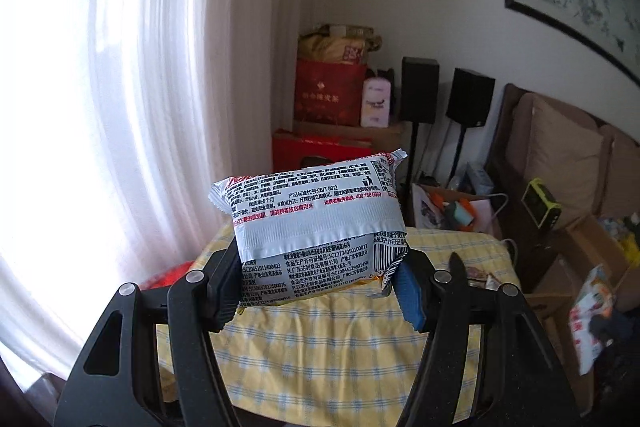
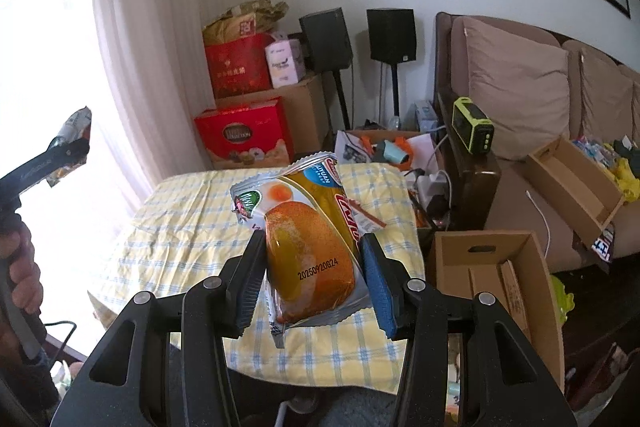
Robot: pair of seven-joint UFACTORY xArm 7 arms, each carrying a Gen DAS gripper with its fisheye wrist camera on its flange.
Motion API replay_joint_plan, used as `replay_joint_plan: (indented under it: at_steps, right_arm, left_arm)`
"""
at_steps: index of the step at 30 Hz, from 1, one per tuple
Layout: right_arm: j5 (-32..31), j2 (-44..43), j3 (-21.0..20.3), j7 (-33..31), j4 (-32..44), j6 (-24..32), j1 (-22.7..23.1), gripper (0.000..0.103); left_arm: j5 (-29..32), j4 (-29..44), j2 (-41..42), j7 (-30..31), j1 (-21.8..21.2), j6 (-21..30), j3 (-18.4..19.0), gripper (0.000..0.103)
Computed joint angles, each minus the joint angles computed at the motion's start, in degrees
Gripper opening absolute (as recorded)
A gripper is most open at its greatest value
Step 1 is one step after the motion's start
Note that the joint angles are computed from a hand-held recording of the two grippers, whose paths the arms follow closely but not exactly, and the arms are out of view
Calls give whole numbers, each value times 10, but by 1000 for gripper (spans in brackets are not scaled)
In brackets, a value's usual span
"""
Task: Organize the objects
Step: 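Lift both snack packets off the table with both grippers, then carry both held snack packets over the open cardboard box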
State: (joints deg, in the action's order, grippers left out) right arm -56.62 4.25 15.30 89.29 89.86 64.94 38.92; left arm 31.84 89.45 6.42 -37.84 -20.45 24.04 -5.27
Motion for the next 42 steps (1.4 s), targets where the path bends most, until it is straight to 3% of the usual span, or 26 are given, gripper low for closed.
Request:
replay_joint_plan:
  at_steps: [4, 8, 18, 23, 34, 42]
  right_arm:
    - [-10, -15, 7, 12, -18, -3, 3, 48]
    - [-14, -41, 14, 34, -65, -57, -8, 48]
    - [4, -122, 57, 115, -205, -112, -44, 48]
    - [15, -184, 78, 170, -281, -125, -77, 48]
    - [78, -300, 104, 154, -376, -140, -147, 48]
    - [121, -328, 114, 143, -445, -195, -200, 48]
  left_arm:
    - [-22, -17, -15, 7, 6, -8, -6, 60]
    - [-85, -9, -11, 51, 9, 6, -18, 61]
    - [-43, 13, 6, 35, -38, 40, -31, 61]
    - [-102, 17, 7, 83, -58, 49, -51, 61]
    - [-76, 79, 50, 63, -108, 93, -40, 62]
    - [-77, 92, 71, 69, -128, 109, -33, 62]
